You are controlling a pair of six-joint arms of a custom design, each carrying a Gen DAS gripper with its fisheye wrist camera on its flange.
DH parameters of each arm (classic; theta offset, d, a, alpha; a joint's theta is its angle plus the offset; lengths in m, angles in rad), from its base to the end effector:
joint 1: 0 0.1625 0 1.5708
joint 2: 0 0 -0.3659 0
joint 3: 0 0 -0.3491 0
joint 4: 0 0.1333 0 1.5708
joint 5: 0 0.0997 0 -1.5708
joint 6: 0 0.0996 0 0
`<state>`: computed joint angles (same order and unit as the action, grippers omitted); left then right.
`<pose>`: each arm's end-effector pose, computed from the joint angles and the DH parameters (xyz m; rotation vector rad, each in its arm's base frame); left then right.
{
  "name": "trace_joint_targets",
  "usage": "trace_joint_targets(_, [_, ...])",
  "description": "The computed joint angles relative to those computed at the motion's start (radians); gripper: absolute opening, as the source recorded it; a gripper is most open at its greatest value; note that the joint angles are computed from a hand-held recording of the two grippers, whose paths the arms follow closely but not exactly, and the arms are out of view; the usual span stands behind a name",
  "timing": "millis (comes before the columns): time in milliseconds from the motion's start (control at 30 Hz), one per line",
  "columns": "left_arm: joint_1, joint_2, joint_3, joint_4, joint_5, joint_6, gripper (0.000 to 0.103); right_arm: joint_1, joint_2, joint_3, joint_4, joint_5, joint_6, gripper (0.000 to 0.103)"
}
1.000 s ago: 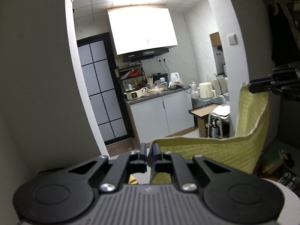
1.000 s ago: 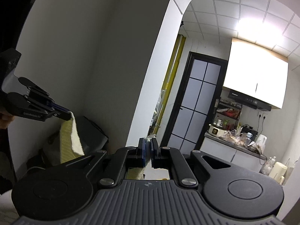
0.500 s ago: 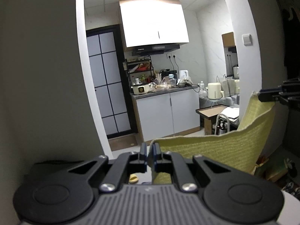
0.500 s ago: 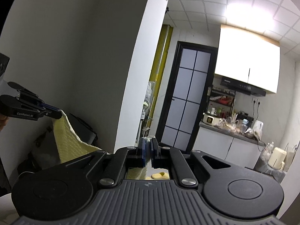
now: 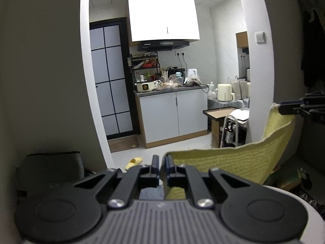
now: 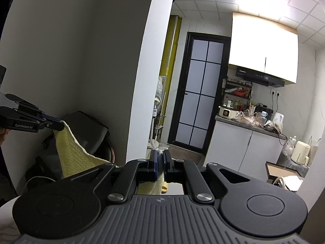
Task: Fold towel
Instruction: 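Lift the towel up with both grippers, shaking it open, then lay the towel flat on the table and open the right gripper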
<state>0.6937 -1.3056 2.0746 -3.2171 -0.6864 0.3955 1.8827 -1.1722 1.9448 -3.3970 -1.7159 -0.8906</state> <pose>-0.2185 -0.4552 0.3092 0.9096 2.0493 -1.2443 0.2749 -0.4651 0.2940 1.2771 -2.0416 1.2913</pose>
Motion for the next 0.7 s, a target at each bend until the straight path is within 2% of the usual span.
trace_joint_targets(267, [-0.070, -0.094, 0.156, 0.049, 0.041, -0.138, 0.006, -0.018, -0.095, 0.170, -0.043, -0.004, 0.019, 0.006])
trace_joint_targets(700, [-0.182, -0.270, 0.389, 0.203, 0.096, -0.417, 0.006, -0.101, -0.224, 0.470, -0.172, 0.031, 0.078, 0.006])
